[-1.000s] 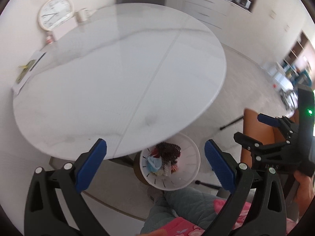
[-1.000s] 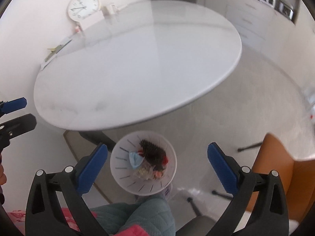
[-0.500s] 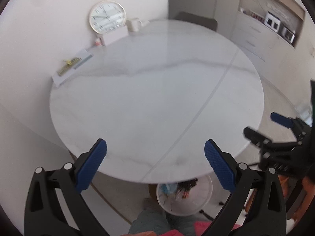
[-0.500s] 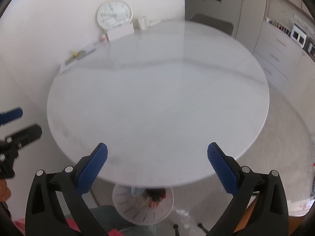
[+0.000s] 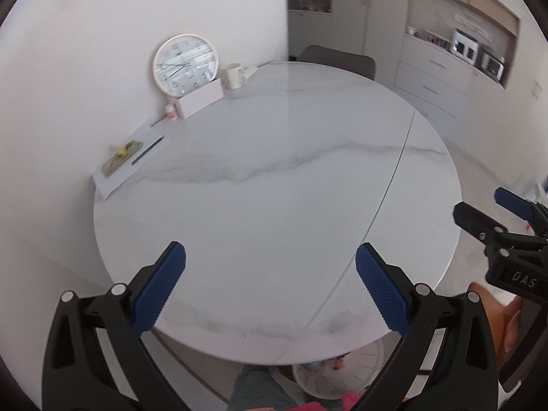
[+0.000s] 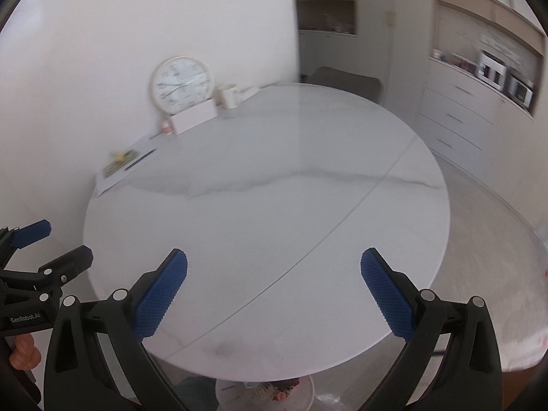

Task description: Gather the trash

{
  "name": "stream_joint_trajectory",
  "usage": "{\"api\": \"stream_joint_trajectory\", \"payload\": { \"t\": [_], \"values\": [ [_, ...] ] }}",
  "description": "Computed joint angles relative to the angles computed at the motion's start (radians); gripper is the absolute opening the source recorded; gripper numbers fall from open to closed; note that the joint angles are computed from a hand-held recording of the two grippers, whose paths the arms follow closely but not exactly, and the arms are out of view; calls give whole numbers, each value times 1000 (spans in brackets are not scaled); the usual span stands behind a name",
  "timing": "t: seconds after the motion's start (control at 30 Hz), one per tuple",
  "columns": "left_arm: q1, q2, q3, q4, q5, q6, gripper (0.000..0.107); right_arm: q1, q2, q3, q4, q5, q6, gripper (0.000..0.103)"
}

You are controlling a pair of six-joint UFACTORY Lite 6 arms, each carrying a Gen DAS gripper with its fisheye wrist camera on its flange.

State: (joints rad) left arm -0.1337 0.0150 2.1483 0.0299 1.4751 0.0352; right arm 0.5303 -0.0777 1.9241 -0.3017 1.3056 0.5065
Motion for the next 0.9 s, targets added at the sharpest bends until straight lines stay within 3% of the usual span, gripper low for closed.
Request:
{"api": "stream_joint_trajectory", "payload": {
  "t": [0.3, 0.57, 0.9],
  "values": [
    [144, 184, 184, -160, -19, 227, 95, 116, 153, 160, -120, 84, 192, 101],
    [146, 247, 250, -164, -22, 237, 95, 154, 210, 218, -157, 124, 203, 101],
    [129, 207, 193, -141, -36, 204, 95, 119, 199, 199, -123, 102, 170, 101]
  ]
}}
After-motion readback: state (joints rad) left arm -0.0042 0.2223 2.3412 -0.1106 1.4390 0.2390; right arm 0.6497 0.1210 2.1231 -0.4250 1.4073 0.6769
